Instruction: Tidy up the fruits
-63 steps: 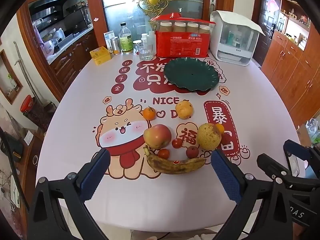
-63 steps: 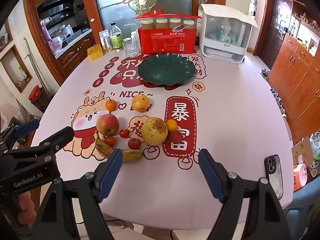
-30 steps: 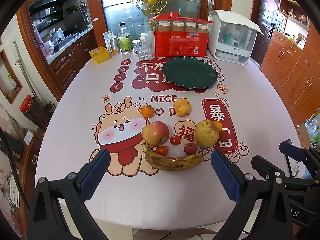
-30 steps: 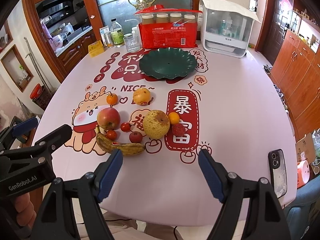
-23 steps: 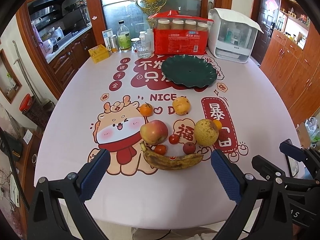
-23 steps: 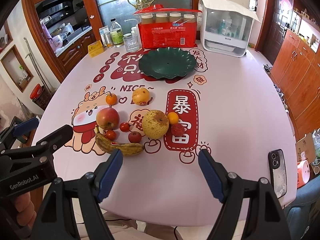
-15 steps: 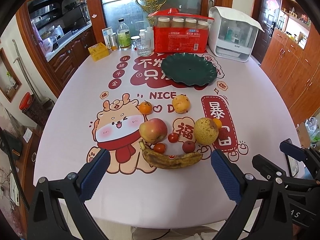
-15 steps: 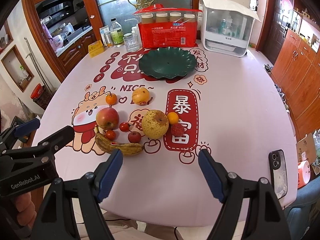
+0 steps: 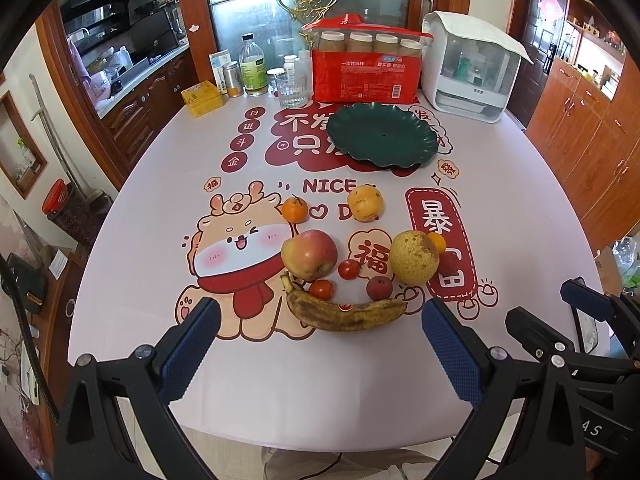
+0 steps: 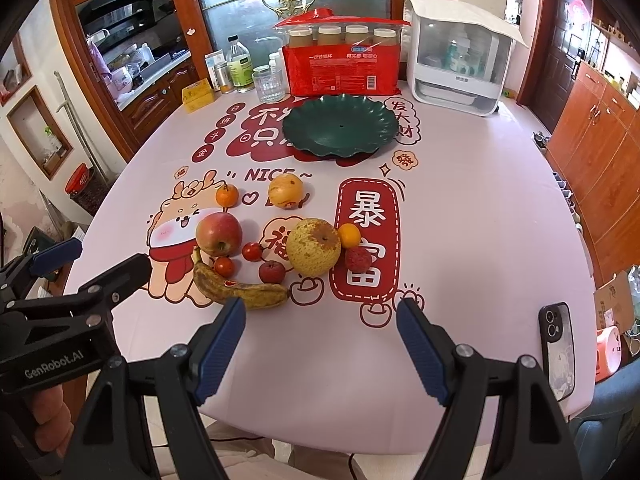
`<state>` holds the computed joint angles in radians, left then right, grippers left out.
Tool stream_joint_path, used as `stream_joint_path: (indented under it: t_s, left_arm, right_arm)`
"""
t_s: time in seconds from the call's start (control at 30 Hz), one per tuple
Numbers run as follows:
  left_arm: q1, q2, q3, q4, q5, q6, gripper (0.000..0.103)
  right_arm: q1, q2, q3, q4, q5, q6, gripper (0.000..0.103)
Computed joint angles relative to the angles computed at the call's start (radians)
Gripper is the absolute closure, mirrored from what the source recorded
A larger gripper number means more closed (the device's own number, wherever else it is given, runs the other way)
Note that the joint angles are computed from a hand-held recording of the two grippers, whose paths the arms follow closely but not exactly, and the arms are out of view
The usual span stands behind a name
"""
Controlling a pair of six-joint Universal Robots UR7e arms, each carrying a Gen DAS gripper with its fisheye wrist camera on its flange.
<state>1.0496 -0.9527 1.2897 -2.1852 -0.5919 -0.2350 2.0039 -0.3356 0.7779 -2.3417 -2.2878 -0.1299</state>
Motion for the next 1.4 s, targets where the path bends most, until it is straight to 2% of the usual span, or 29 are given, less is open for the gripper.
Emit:
stream_joint_path:
  t_s: [0.23, 0.6, 0.77, 1.1, 1.23, 1.4]
  left_arm:
    - [-0.009, -0.006, 0.008, 0.031, 0.010, -0.037, 0.003]
    - [-0.031, -0.021, 0.018, 0.106, 0.047, -0.132, 0.003]
    - [-0.033, -0.020, 0.011, 0.121, 0.063, -0.127, 0.003]
    - [0.010, 0.017, -0.088, 0.175, 0.041, -0.107, 0.003]
    - [0.042, 0.035, -0.125, 0.134, 0.035, -0.070, 0.003]
    - [0.089, 0.055, -0.169, 0.057, 0.012, 0.043, 0.003]
  right_arm:
    - [0.000, -0.003, 0.006, -0.002, 0.004, -0.003, 0.025]
    - [-0.018, -0.050, 0.060, -0.011, 0.077, -0.014, 0.025]
    - [-0.021, -0.042, 0.044, -0.002, 0.092, -0.020, 0.025]
    - [-0.021, 0.044, -0.091, 0.102, 0.077, -0.010, 0.025]
    - [-0.026, 0.095, -0.179, 0.155, 0.076, -0.001, 0.025]
    - [-0.035, 0.172, -0.319, 0.227, 0.082, 0.017, 0.025]
